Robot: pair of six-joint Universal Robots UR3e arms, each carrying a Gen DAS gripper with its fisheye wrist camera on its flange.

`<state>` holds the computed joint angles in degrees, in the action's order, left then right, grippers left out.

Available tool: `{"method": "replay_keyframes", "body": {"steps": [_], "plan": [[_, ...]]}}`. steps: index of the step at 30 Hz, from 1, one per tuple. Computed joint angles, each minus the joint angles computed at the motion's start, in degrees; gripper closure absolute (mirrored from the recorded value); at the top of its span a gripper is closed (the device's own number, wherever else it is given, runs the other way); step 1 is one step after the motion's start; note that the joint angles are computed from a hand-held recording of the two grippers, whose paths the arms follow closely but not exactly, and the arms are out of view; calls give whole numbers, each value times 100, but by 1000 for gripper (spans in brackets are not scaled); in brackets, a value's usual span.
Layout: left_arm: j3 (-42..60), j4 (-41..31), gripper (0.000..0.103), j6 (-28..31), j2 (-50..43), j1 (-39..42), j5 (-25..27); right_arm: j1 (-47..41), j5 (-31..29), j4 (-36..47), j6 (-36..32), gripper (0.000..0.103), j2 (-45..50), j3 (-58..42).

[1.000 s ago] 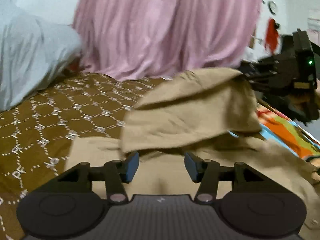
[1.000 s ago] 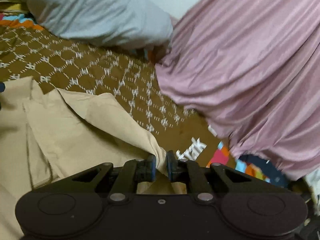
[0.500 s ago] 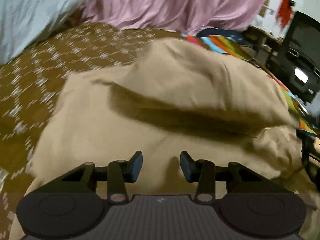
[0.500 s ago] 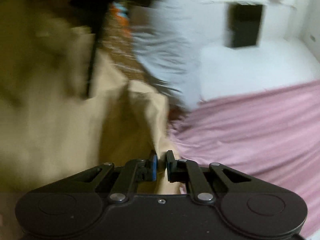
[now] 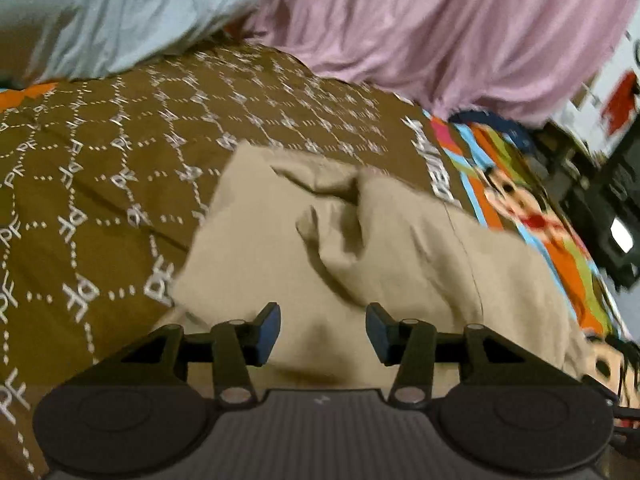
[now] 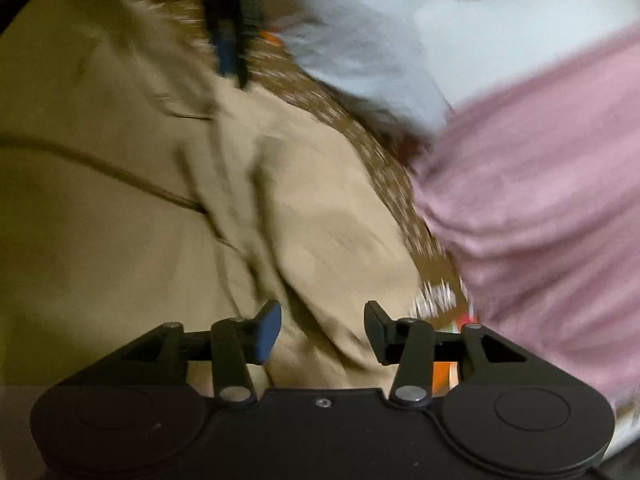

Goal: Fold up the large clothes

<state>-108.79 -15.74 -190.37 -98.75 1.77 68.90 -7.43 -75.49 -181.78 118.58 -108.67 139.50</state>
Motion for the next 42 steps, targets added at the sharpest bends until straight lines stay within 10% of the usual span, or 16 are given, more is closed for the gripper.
{"method": "replay_keyframes", "body": {"steps": [7, 13, 15, 19, 24, 28, 33, 42], "plan": [[2154, -808, 50, -507, -1416, -336, 508, -1253, 777, 4105, 3844, 47, 875, -3173], [4605, -2451, 62, -665, -3006, -365, 283, -1590, 1812, 4933, 6091, 54, 2894, -4898], [5204, -2865, 98, -544, -3400, -401, 236, -1494, 1778, 5208, 6292, 68, 3352, -5338], [5085, -1909, 103, -491, -3533, -814, 1260, -1139, 1267, 4548, 6377, 99, 3789, -5538], [6020, -2275, 102, -521, -4114, -1282, 2363, -513, 323, 2860, 6013, 100, 4721, -5922], [5741, -2385, 101, -675, -3930, -1109, 1911, -213, -209, 2287, 5589, 100, 5135, -6111], [3967, -1553, 64, -432, -2686, -951, 2008, -361, -311, 2601, 5240, 74, 4436, -5571], [3733, -348, 42, -27, -2552, -1631, 2064, 59, -232, 1049, 4894, 62, 3750, -4686]]}}
